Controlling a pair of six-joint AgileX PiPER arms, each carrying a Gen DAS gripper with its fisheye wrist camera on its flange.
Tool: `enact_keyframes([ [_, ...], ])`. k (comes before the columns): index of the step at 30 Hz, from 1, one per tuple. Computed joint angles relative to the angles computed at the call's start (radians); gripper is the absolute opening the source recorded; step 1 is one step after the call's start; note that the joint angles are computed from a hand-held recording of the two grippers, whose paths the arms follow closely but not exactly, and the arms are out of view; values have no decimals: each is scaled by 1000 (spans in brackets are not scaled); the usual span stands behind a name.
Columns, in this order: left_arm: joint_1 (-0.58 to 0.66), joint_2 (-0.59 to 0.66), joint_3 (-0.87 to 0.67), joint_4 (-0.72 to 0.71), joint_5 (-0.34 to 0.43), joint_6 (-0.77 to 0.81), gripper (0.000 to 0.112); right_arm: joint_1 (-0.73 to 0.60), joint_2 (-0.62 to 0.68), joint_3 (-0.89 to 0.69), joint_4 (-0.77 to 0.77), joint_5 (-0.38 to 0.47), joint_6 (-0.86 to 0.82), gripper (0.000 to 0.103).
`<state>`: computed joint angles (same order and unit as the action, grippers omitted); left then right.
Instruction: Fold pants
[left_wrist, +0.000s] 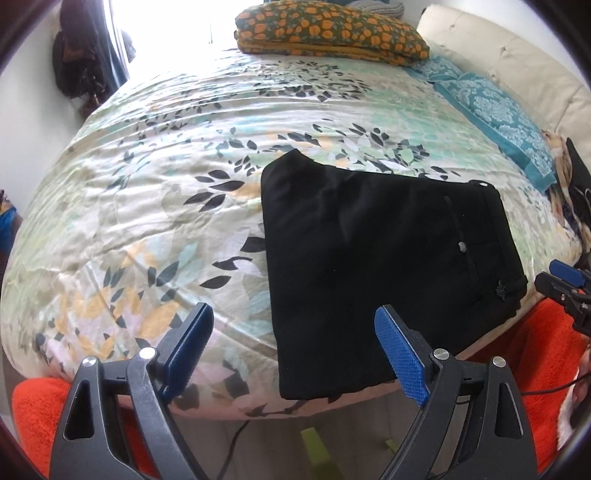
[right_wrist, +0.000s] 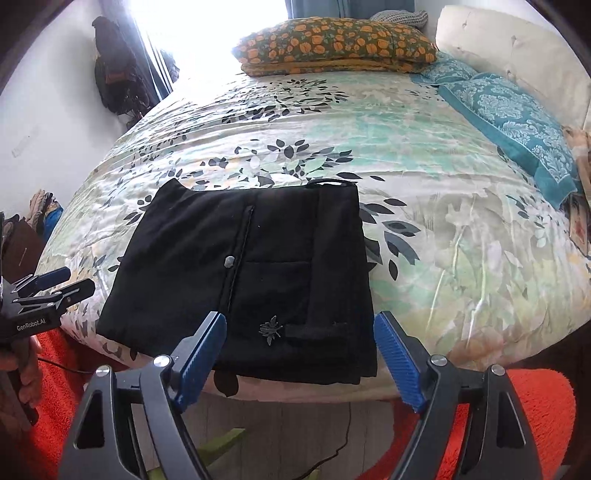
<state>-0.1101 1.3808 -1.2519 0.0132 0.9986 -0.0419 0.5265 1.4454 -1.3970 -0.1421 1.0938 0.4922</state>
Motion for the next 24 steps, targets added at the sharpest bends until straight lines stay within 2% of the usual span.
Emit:
enact_keyframes([
  [3, 123, 34, -44, -165, 16, 134, 90, -69, -21, 15, 70, -38, -71, 82],
  [5, 216, 59, -98, -269, 63, 199, 90, -113, -29, -1, 51, -33, -108, 83],
  [7, 258, 52, -138, -268, 72, 197, 90, -150, -12, -52, 47, 20, -179, 86],
  [10, 248, 40, -161, -196, 59, 170, 91, -178, 5, -88, 67, 72, -261, 92],
  [13, 264, 110, -162, -286, 74, 235, 93, -266, 44, -62, 276, 59, -393, 94],
  [15, 284, 220, -175, -403, 103, 334, 93, -340, 125, -52, 433, 70, -490, 94],
  [16, 275, 280, -187, -418, 117, 358, 93, -363, 166, -43, 464, 55, -516, 94],
  [18, 234, 361, -189, -375, 88, 363, 93, -398, 247, -33, 505, 17, -566, 94],
  [21, 221, 413, -176, -413, 60, 411, 98, -482, 372, -36, 708, 55, -681, 99],
  [22, 222, 420, -176, -428, 59, 405, 98, -503, 381, -20, 770, 49, -721, 96],
  [23, 221, 428, -183, -437, 66, 398, 98, -517, 393, -21, 816, 64, -748, 76],
  [24, 217, 438, -194, -442, 81, 394, 98, -532, 409, -24, 880, 100, -788, 69],
])
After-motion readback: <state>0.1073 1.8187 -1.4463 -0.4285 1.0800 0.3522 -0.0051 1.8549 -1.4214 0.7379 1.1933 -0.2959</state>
